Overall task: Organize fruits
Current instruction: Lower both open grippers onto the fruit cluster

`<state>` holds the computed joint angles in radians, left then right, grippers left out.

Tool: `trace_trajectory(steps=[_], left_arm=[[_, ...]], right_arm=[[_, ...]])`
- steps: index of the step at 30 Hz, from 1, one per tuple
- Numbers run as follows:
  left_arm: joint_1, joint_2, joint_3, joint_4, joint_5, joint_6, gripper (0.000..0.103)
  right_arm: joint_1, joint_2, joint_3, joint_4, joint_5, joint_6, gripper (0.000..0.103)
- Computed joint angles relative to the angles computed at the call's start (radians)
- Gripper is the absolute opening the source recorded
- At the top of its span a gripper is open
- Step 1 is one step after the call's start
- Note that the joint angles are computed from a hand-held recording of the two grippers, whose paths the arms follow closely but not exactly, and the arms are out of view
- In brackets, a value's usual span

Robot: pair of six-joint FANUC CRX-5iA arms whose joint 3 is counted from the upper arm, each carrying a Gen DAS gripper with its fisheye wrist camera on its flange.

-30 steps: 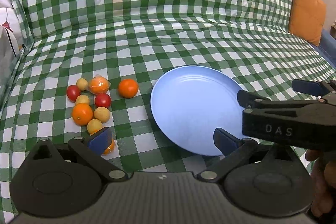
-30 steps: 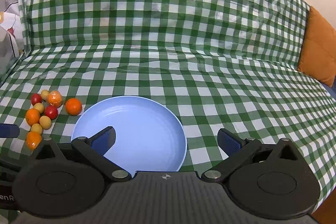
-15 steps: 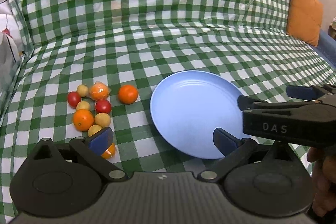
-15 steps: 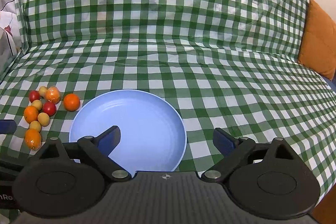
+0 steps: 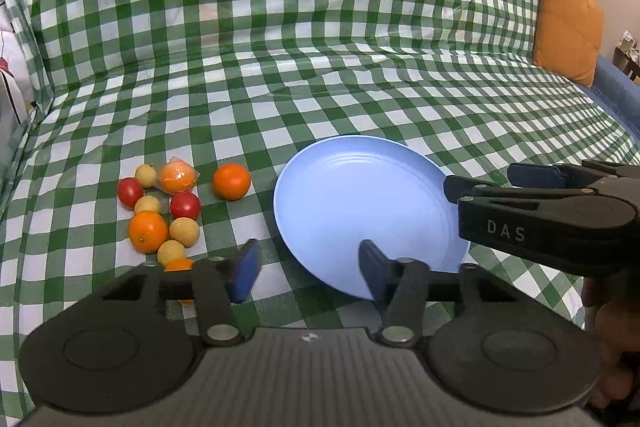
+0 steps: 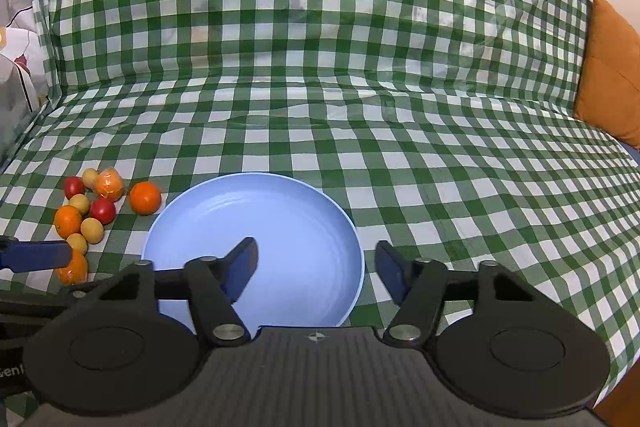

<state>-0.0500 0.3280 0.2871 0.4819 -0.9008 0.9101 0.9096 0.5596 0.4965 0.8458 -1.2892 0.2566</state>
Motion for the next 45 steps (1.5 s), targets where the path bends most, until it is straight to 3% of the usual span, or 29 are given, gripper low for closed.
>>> trace_trajectory(steps=[11,16,20,23,25,28,30,32,35,38,41,45], left_arm=[[-0.001,-0.006,-0.012,0.011,0.005,-0.032,0.047],[0.001,-0.011,-0.022,0.022,0.013,-0.054,0.045],[0.008,-0.016,-0.029,0.046,0.018,-0.075,0.037],[0.034,0.011,0.025,0.094,-0.074,-0.087,0.02],[0.051,0.03,0.073,0.115,-0.128,-0.142,0.02],[0.078,0.036,0.096,0.169,-0.12,-0.3,0.018],[0.106,0.068,0.143,0.196,-0.148,-0.335,0.018],[0.142,0.126,0.225,0.203,-0.197,-0.273,0.018],[0.189,0.192,0.292,0.168,-0.211,-0.071,0.018],[0.205,0.297,0.492,0.005,-0.345,0.18,0.018],[0.217,0.357,0.569,0.033,-0.407,0.252,0.018],[0.205,0.387,0.619,-0.003,-0.42,0.282,0.018]], right_arm=[[0.006,0.002,-0.009,0.033,0.023,-0.019,0.06],[0.009,0.003,-0.011,0.04,0.024,-0.03,0.051],[0.011,0.001,-0.014,0.044,0.032,-0.053,0.044],[0.014,0.0,-0.017,0.057,0.038,-0.09,0.037],[0.016,0.0,-0.018,0.067,0.047,-0.118,0.034],[0.019,0.002,-0.016,0.076,0.075,-0.142,0.032],[0.021,0.003,-0.018,0.085,0.103,-0.155,0.032],[0.023,0.008,-0.012,0.081,0.133,-0.155,0.032],[0.025,0.013,-0.014,0.094,0.196,-0.155,0.032],[0.027,0.043,0.031,0.054,0.244,-0.104,0.033],[0.028,0.074,0.07,0.023,0.314,-0.019,0.033],[0.036,0.126,0.138,-0.023,0.362,0.098,0.033]])
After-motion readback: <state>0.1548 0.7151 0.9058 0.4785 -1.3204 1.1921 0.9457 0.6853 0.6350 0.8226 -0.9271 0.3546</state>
